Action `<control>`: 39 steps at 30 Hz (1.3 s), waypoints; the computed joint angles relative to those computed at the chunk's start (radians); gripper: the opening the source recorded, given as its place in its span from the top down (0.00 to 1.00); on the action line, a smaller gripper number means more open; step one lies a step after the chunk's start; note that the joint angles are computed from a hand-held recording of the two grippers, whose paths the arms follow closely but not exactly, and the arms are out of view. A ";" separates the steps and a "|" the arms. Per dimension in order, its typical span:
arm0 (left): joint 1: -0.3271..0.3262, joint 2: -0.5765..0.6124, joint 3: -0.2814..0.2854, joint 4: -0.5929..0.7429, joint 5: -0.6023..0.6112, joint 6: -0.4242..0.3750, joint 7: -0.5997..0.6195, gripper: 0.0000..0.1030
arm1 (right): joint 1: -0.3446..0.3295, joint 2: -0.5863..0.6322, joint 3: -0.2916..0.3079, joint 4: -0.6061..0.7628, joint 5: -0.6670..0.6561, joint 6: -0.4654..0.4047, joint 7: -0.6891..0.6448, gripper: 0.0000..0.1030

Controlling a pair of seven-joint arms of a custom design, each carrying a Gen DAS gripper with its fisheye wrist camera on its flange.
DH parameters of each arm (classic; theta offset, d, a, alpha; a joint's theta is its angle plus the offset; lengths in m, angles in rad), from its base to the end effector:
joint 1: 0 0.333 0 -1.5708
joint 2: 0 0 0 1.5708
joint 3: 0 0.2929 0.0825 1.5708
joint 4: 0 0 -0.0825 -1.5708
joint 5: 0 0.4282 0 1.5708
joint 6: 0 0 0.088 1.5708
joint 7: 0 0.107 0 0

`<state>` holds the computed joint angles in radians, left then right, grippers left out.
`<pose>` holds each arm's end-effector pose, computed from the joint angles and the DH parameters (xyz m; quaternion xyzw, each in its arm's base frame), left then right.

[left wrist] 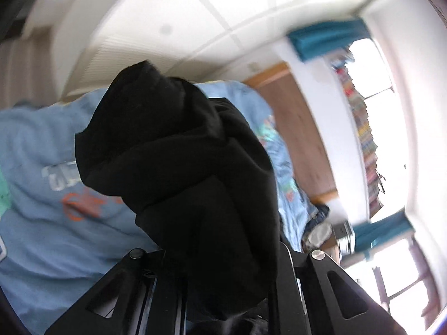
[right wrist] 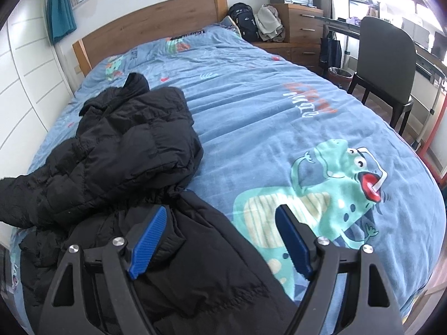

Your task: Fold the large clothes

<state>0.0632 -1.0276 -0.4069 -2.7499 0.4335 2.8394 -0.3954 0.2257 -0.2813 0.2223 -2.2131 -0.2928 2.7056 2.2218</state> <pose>0.3506 -0.1625 0.5629 -0.8194 0.1305 -0.5339 0.1629 0.5027 0.2616 0.5421 -0.6605 0.6410 -0.2181 0.3245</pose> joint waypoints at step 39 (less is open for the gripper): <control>-0.429 1.171 -0.001 1.049 0.215 -0.413 0.463 0.54 | -0.060 -0.224 -0.041 -0.239 0.329 0.102 -0.253 0.23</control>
<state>-0.3657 0.1432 -0.4076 -1.7007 0.6484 2.4263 0.0671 0.1655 -0.5049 0.1811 -2.4526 0.0366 2.8072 1.9687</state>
